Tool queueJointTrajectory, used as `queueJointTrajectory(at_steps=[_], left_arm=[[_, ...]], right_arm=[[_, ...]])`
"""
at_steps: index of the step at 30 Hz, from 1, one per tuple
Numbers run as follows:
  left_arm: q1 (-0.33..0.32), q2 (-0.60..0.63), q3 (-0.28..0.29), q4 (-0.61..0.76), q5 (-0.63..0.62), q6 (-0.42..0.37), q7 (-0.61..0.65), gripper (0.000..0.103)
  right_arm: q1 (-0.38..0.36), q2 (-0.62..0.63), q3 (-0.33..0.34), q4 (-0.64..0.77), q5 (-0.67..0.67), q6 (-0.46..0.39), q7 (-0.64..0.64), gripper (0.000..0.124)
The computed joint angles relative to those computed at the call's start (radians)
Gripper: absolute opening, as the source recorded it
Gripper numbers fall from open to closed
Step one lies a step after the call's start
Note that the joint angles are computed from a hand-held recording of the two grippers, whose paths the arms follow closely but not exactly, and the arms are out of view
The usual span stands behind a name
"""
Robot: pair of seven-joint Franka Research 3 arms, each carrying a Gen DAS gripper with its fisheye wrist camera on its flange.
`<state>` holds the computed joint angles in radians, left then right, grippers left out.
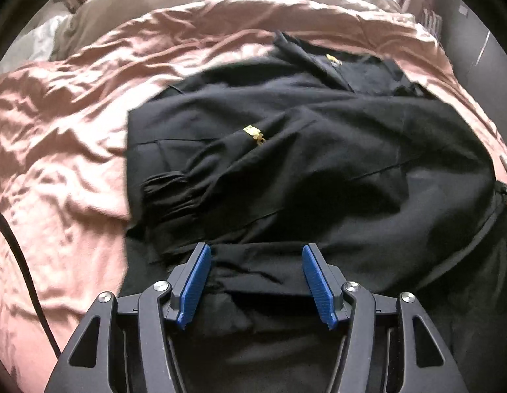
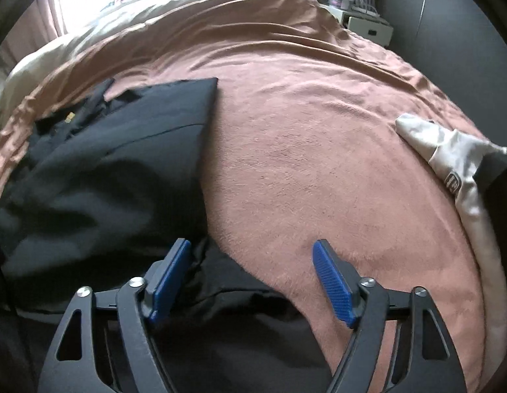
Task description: Fold large clothes
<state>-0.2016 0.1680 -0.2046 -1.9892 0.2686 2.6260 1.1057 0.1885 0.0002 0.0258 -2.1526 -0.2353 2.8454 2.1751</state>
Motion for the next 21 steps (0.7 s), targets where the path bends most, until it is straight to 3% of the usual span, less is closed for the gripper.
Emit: queueJointTrajectory(at_steps=[3,12,14,17,21], left_arm=[[0.021,-0.086,-0.011,-0.083,-0.079,0.065,0.049,0.06],[0.0,-0.343,0.012,-0.273,-0.189,0.085,0.062,0.061],[-0.013,-0.402,0.019,-0.321,-0.202,0.09,0.057,0.061],[-0.06,-0.506,0.05,-0.413,-0.267,0.113,0.09,0.061],[-0.063,-0.656,0.039,-0.519,-0.236,0.081,0.042,0.061]], right_arm=[[0.0,-0.063,0.0,-0.058,0.139,0.036,-0.143,0.072],[0.002,-0.341,0.018,-0.284,0.341,0.09,-0.376,0.072],[0.048,-0.403,-0.016,-0.334,0.42,0.088,-0.458,0.072],[0.037,-0.531,0.006,-0.425,0.458,0.066,-0.492,0.072],[0.028,-0.693,0.018,-0.531,0.491,0.031,-0.546,0.072]])
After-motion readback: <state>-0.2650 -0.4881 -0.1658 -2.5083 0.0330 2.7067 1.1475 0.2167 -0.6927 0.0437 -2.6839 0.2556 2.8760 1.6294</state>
